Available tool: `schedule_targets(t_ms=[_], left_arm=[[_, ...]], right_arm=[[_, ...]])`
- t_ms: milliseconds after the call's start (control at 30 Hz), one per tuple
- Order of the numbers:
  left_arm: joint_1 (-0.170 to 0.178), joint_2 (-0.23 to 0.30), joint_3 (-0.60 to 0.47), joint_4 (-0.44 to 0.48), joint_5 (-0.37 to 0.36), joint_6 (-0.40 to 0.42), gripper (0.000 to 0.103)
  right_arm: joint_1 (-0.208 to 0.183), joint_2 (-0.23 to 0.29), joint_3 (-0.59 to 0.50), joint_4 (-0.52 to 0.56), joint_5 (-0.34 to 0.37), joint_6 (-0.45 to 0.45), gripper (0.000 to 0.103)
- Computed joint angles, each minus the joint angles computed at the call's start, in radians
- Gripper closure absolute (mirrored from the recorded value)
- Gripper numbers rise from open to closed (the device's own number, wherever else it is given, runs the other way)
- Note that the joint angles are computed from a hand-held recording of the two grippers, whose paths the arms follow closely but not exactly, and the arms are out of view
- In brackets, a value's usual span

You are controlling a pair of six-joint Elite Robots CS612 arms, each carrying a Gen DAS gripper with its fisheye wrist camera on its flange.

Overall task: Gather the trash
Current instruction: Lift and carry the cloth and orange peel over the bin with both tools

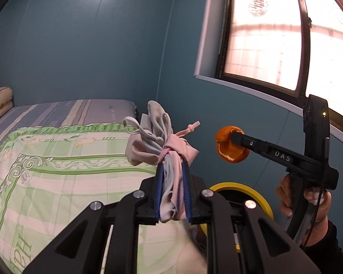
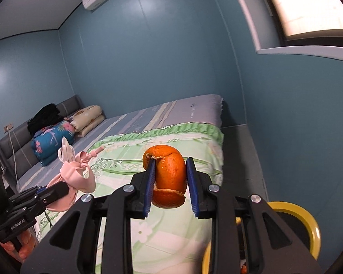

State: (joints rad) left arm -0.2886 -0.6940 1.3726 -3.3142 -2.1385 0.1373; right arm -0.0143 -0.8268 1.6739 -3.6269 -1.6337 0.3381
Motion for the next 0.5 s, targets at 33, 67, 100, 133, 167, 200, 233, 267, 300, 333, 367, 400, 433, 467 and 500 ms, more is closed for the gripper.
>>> schedule_targets(t_ms=[33, 67, 100, 133, 167, 200, 233, 267, 300, 333, 367, 400, 433, 467, 500], left_arm=[[-0.006, -0.002, 0.003, 0.001, -0.009, 0.012, 0.089], [-0.010, -0.004, 0.007, 0.000, -0.013, 0.019, 0.089], [-0.016, -0.006, 0.010, 0.000, -0.016, 0.027, 0.089], [-0.021, -0.006, 0.010, 0.003, -0.022, 0.034, 0.089], [-0.025, -0.007, 0.013, 0.005, -0.027, 0.039, 0.088], [-0.029, -0.009, 0.015, 0.008, -0.031, 0.046, 0.088], [-0.034, -0.010, 0.017, 0.009, -0.033, 0.053, 0.089], [-0.039, -0.011, 0.020, 0.012, -0.036, 0.059, 0.089], [-0.043, -0.011, 0.021, 0.017, -0.040, 0.064, 0.089], [-0.048, -0.011, 0.022, 0.026, -0.046, 0.071, 0.089], [-0.052, -0.010, 0.023, 0.031, -0.047, 0.076, 0.089], [-0.056, -0.008, 0.021, 0.036, -0.049, 0.081, 0.089], [-0.061, -0.007, 0.021, 0.045, -0.052, 0.091, 0.089], [-0.066, -0.007, 0.023, 0.049, -0.050, 0.096, 0.089], [-0.071, -0.007, 0.024, 0.053, -0.048, 0.101, 0.089]], right_arm=[[-0.001, -0.003, 0.011, -0.010, -0.010, 0.003, 0.078], [-0.004, -0.009, 0.027, -0.023, -0.025, 0.006, 0.078], [-0.005, -0.012, 0.037, -0.032, -0.034, 0.009, 0.078], [-0.008, -0.015, 0.049, -0.042, -0.046, 0.016, 0.078], [-0.010, -0.018, 0.059, -0.050, -0.057, 0.023, 0.078], [-0.012, -0.022, 0.072, -0.061, -0.071, 0.033, 0.078], [-0.015, -0.023, 0.083, -0.072, -0.084, 0.041, 0.078], [-0.016, -0.025, 0.091, -0.079, -0.098, 0.045, 0.078], [-0.016, -0.026, 0.100, -0.087, -0.122, 0.045, 0.078], [-0.015, -0.025, 0.106, -0.093, -0.147, 0.047, 0.078], [-0.015, -0.025, 0.112, -0.098, -0.168, 0.051, 0.078], [-0.016, -0.025, 0.121, -0.102, -0.188, 0.059, 0.078], [-0.018, -0.026, 0.130, -0.106, -0.198, 0.065, 0.078], [-0.020, -0.027, 0.140, -0.111, -0.205, 0.069, 0.078], [-0.021, -0.027, 0.148, -0.116, -0.216, 0.075, 0.078]])
